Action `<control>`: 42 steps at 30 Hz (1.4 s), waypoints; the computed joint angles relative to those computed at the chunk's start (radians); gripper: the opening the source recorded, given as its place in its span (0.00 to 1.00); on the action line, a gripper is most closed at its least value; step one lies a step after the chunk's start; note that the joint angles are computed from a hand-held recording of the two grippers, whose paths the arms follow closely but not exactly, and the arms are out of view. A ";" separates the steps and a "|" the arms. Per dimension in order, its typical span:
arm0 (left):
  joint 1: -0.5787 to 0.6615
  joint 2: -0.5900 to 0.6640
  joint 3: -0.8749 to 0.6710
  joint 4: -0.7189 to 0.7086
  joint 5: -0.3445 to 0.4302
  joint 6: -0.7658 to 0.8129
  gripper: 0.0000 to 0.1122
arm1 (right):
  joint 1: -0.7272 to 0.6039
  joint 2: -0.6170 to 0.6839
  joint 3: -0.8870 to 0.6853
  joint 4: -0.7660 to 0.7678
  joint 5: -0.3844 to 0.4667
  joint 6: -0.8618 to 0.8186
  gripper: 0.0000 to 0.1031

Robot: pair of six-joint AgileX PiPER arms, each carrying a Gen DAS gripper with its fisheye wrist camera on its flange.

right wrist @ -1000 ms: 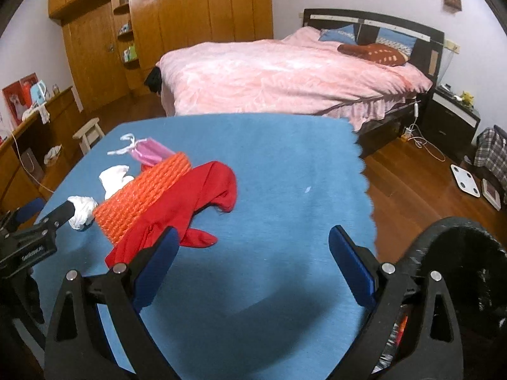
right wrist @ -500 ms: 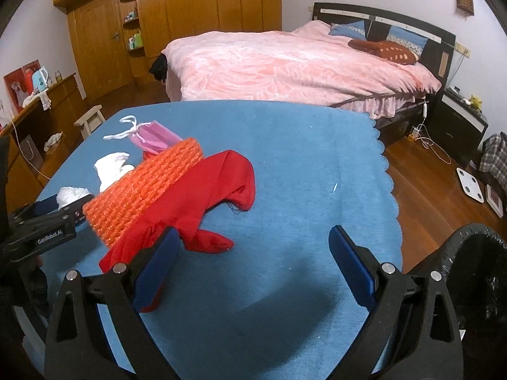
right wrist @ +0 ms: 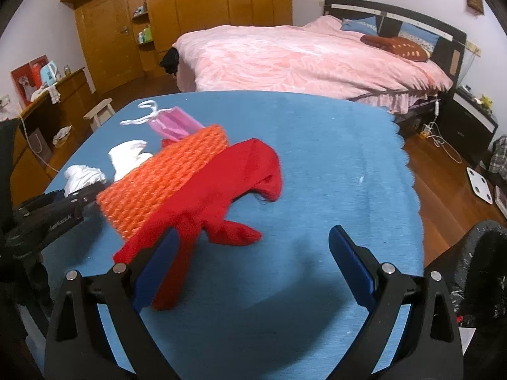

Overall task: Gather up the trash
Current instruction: 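Grasp the white tissue ball with the left tool while the right tool grasps the red glove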

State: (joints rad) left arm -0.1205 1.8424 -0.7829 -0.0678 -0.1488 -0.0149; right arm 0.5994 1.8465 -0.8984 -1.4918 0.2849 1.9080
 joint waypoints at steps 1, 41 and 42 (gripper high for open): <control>-0.002 -0.021 0.023 0.059 -0.006 -0.060 0.31 | 0.004 0.001 -0.001 0.000 -0.004 0.000 0.90; 0.016 -0.018 0.092 0.126 -0.049 -0.126 0.31 | -0.007 -0.001 -0.045 0.293 -0.002 -0.282 0.90; 0.016 -0.018 0.092 0.126 -0.049 -0.126 0.31 | -0.008 0.012 -0.061 0.309 0.000 -0.302 0.90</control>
